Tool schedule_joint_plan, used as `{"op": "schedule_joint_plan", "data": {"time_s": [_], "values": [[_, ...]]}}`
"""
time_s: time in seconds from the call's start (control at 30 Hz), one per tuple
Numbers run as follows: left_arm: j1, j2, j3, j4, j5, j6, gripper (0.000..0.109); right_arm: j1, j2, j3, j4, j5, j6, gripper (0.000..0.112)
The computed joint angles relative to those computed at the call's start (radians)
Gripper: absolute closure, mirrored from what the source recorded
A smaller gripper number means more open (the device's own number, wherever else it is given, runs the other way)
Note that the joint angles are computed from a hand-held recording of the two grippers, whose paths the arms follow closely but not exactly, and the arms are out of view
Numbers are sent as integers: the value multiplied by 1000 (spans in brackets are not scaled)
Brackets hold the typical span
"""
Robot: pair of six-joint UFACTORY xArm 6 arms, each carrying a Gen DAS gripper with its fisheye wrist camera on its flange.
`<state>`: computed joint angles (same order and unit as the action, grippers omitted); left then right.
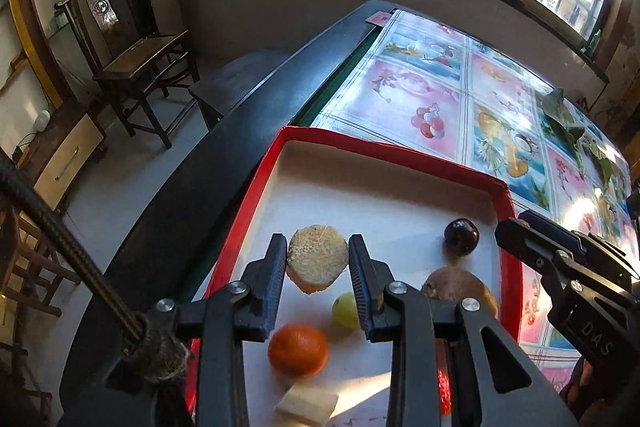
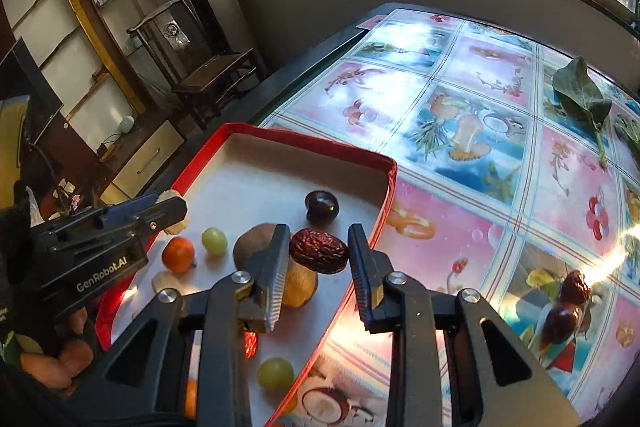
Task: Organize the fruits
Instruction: 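Lower the beige slice into the tray and open the left tool while the right tool releases the date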
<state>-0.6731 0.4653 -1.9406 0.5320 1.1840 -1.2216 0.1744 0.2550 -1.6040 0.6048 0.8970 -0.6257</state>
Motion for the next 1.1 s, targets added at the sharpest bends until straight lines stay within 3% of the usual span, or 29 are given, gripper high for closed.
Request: {"op": "schedule_joint_plan", "data": {"time_s": [0.33, 0.53, 0.9, 1.1], "values": [[53, 65, -70, -59, 21, 48, 78, 41, 187, -228, -48, 45, 91, 81], [56, 91, -104, -68, 37, 78, 78, 68, 249, -291, -115, 57, 87, 81], [60, 154, -200, -95, 101, 114, 77, 64, 291, -335, -115, 92, 84, 80], [58, 130, -172, -102, 100, 91, 60, 53, 283, -329, -79, 110, 71, 79]]}}
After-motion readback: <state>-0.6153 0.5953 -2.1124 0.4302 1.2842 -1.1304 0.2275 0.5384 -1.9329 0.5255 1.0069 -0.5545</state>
